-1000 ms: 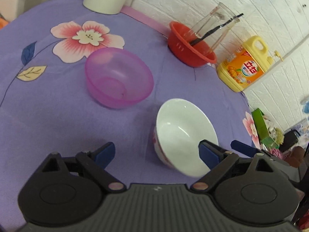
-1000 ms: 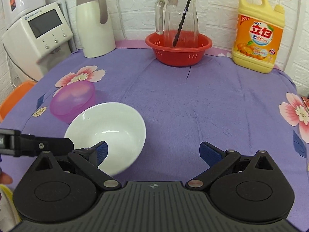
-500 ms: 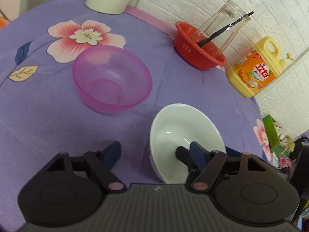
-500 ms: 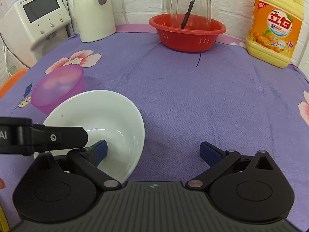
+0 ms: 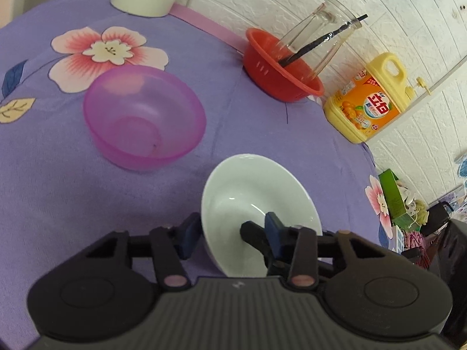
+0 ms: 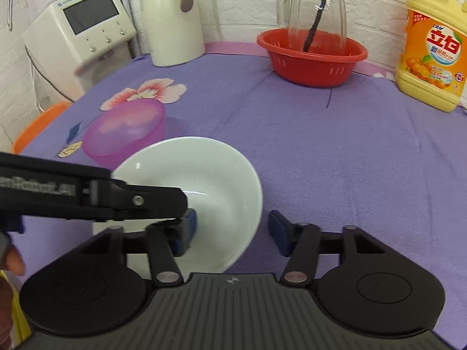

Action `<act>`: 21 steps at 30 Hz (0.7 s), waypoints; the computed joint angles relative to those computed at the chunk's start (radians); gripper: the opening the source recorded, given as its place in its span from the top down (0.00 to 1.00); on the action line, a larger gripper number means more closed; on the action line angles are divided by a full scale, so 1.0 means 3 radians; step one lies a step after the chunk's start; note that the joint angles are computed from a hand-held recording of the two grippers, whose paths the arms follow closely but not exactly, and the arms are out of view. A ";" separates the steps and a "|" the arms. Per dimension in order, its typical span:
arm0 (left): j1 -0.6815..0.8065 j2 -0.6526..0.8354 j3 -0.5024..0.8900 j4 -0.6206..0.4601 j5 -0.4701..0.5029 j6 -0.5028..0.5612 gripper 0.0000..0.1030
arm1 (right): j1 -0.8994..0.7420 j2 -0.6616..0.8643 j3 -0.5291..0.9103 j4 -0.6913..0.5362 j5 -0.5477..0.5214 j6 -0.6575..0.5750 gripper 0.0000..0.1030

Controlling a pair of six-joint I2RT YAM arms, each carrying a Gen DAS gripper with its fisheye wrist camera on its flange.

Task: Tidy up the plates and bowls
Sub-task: 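Slide the steel bowl under the white bowl, grip both rims with right tool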

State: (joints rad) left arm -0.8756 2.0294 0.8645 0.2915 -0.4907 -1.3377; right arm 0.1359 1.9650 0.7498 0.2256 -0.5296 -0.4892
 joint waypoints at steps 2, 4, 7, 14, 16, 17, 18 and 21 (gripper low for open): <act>-0.0025 -0.0041 -0.0011 -0.0050 0.0025 -0.0027 0.61 | 0.0012 -0.0048 -0.0021 -0.0087 -0.0037 -0.0043 0.30; -0.0104 -0.0094 0.0017 -0.0186 -0.0051 -0.0017 0.60 | 0.0022 -0.0145 -0.0119 -0.0090 -0.0012 -0.0060 0.29; -0.0240 -0.0207 -0.0030 -0.0251 -0.0132 -0.0087 0.61 | -0.0040 -0.0333 -0.0261 -0.0147 -0.0065 -0.0084 0.29; -0.0811 -0.0430 -0.0004 -0.0506 -0.0497 -0.0288 0.60 | -0.0384 -0.1222 -0.0810 -0.0466 -0.0184 -0.0355 0.19; -0.1001 -0.0427 0.0035 -0.0552 -0.0599 -0.0369 0.60 | -0.0577 -0.1552 -0.1003 -0.0646 -0.0255 -0.0519 0.17; -0.1110 -0.0413 0.0071 -0.0587 -0.0646 -0.0417 0.60 | -0.0695 -0.1712 -0.1095 -0.0748 -0.0299 -0.0618 0.16; -0.1207 -0.0389 0.0108 -0.0614 -0.0686 -0.0459 0.60 | -0.0810 -0.1852 -0.1172 -0.0857 -0.0339 -0.0720 0.16; -0.1486 -0.0281 0.0259 -0.0721 -0.0773 -0.0627 0.60 | -0.1293 -0.2263 -0.1378 -0.1313 -0.0503 -0.1199 0.16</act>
